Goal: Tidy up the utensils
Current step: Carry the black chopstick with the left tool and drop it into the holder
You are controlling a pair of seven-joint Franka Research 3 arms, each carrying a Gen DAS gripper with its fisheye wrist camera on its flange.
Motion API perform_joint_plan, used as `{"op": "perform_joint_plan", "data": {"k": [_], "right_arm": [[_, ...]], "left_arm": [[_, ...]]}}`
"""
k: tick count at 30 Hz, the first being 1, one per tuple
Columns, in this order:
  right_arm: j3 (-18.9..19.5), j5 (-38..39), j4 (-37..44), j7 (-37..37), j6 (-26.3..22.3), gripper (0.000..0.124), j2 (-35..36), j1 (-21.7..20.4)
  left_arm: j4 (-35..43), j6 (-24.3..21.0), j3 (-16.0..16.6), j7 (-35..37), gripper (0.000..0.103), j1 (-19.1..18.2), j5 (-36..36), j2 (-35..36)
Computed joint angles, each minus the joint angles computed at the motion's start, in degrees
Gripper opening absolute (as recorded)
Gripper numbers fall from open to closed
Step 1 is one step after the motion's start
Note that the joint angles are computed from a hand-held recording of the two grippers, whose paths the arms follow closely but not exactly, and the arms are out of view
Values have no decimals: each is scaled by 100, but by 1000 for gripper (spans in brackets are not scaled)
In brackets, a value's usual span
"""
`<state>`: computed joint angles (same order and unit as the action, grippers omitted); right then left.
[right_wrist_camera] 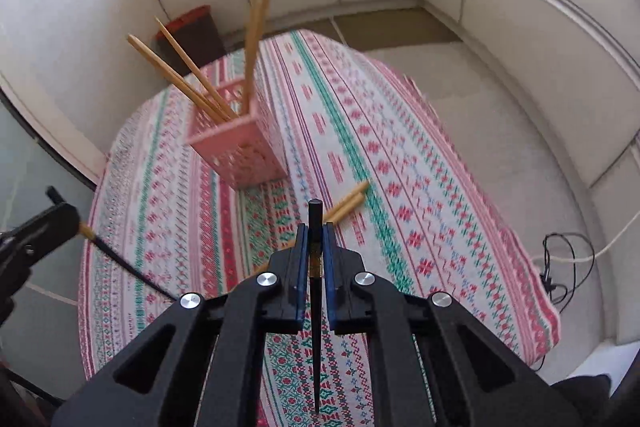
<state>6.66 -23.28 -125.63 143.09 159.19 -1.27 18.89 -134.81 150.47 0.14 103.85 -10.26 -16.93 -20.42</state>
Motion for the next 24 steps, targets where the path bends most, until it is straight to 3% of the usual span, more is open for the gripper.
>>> {"op": "perform_joint_plan", "data": {"k": [9, 15, 24], "right_arm": [[73, 300, 625, -980, 44, 7, -441, -244], [26, 869, 1430, -1599, -81, 7, -194, -244], [-151, 883, 2315, -1787, -112, 7, 388, -111]], "left_arm": [[650, -12, -115, -158, 6, -41, 0, 150], [1387, -56, -212, -339, 6, 70, 168, 473], [2154, 11, -393, -801, 6, 377, 574, 1056]]}}
